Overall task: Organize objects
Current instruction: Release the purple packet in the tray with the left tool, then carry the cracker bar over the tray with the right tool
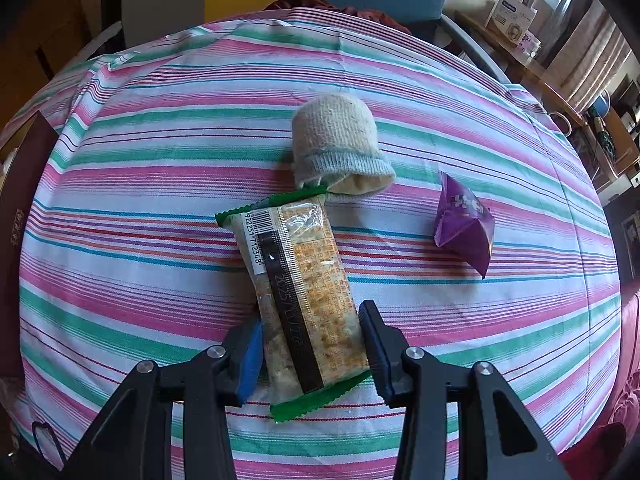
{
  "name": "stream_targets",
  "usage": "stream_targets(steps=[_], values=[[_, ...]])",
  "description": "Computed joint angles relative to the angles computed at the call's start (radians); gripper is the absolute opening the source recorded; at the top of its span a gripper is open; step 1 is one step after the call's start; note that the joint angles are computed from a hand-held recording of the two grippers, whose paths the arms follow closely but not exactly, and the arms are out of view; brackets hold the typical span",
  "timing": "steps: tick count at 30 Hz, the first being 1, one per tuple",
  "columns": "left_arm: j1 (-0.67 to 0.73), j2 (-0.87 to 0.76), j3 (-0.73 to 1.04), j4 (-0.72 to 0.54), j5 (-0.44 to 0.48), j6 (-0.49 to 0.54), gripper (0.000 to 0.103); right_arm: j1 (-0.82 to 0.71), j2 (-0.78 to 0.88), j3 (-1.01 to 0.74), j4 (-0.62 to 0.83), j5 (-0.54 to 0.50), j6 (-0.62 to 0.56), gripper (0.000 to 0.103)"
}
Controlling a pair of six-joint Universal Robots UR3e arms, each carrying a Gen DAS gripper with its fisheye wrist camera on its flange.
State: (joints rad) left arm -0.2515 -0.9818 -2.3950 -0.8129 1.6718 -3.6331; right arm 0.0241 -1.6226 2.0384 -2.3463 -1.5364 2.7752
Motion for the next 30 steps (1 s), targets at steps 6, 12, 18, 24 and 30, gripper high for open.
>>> stream_targets(steps=[6,12,18,24,30], values=[[-0.008,0.026,-0.006,-0.001,0.013,-0.006,0.044,-0.002,0.017,-0.006,-0.015,-0.001,-0.013,0.045],[-0.102,0.174,0.018,-0.114,0.121,-0.080,0.053,0.016,0.020,0.000,-0.039,-0.016,-0.017,0.045],[-0.219,0.376,0.048,-0.352,0.279,-0.223,0.060,0.041,-0.036,-0.003,0.032,0.030,-0.014,0.045],[-0.287,0.503,0.067,-0.535,0.351,-0.356,0.060,0.132,-0.163,-0.018,0.152,0.110,0.074,0.045],[-0.260,0.585,0.057,-0.575,0.337,-0.365,0.061,0.363,-0.202,-0.135,0.195,0.172,0.185,0.045]])
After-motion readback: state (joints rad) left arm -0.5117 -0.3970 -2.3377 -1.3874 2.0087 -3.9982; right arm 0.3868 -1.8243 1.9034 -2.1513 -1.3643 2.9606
